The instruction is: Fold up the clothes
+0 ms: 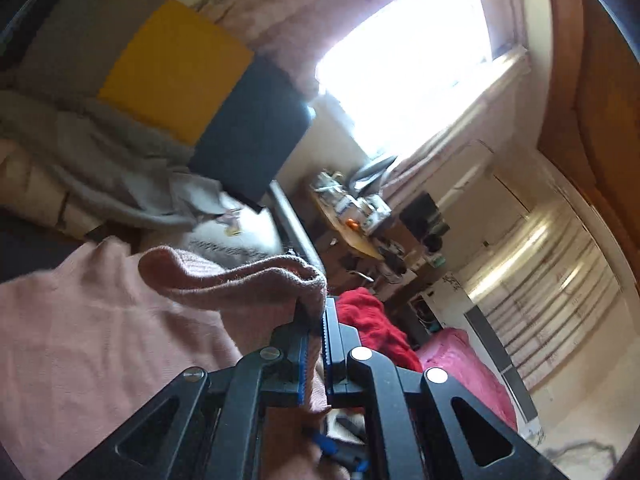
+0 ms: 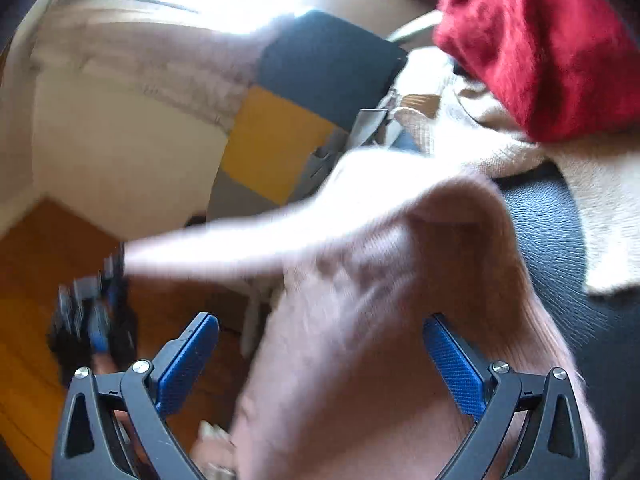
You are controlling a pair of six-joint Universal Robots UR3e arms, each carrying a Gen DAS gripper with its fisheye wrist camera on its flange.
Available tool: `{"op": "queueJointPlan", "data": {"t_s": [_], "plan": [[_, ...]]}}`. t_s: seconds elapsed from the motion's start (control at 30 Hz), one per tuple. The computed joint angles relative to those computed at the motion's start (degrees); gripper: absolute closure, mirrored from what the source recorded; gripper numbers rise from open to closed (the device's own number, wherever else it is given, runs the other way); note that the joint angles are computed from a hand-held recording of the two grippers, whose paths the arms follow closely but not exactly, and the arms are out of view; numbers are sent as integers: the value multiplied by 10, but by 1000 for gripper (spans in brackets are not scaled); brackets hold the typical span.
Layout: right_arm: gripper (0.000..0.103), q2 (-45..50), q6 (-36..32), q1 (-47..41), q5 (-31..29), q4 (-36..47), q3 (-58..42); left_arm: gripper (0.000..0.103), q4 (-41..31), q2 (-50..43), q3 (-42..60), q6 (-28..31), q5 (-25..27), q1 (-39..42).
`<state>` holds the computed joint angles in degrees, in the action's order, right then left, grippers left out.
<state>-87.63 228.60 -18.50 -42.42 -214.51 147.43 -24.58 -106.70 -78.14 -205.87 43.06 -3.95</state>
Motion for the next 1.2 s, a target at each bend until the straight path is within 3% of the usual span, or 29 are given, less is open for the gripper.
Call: {"op": "queueJointPlan", "data": {"t_s": [0.13, 0.23, 0.33, 0.47, 0.57, 0.63, 0.73, 0.83, 0.93, 1.0, 1.03, 1.1, 1.13, 1.2], "plan": [[0, 92, 130, -5, -3, -128, -17, 99, 63, 74, -162, 15, -31, 66], [0, 117, 186, -2, -19, -173, -24, 99, 53, 142, -277, 74, -60, 127], [0, 109, 166, 17, -40, -156, -29, 99, 14, 201, -380, 141, -65, 171], [0, 120, 86, 57, -84, -175, -29, 98, -70, 266, -497, 244, -67, 233], [0, 140, 27, 89, -119, -198, -34, 83, -145, 290, -558, 308, -84, 285], [0, 150, -6, 106, -138, -210, -35, 80, -177, 296, -586, 335, -95, 318], [0, 166, 1, 76, -107, -267, -6, 73, -216, 291, -607, 362, -136, 363], [0, 174, -7, 58, -84, -281, 2, 64, -179, 244, -593, 344, -153, 361], [0, 172, -13, 53, -78, -280, 8, 62, -78, 177, -539, 269, -104, 306], [0, 187, -8, 76, -102, -264, -26, 63, -51, 145, -497, 250, -78, 270], [0, 195, -6, 86, -113, -255, -43, 64, -43, 130, -475, 243, -65, 253], [0, 189, -10, 96, -126, -235, -52, 90, -54, 119, -437, 256, -29, 223], [0, 183, -15, 101, -131, -217, -56, 97, -50, 116, -428, 254, -22, 216], [0, 150, -37, 114, -148, -142, -68, 98, -41, 110, -411, 250, -8, 202]]}}
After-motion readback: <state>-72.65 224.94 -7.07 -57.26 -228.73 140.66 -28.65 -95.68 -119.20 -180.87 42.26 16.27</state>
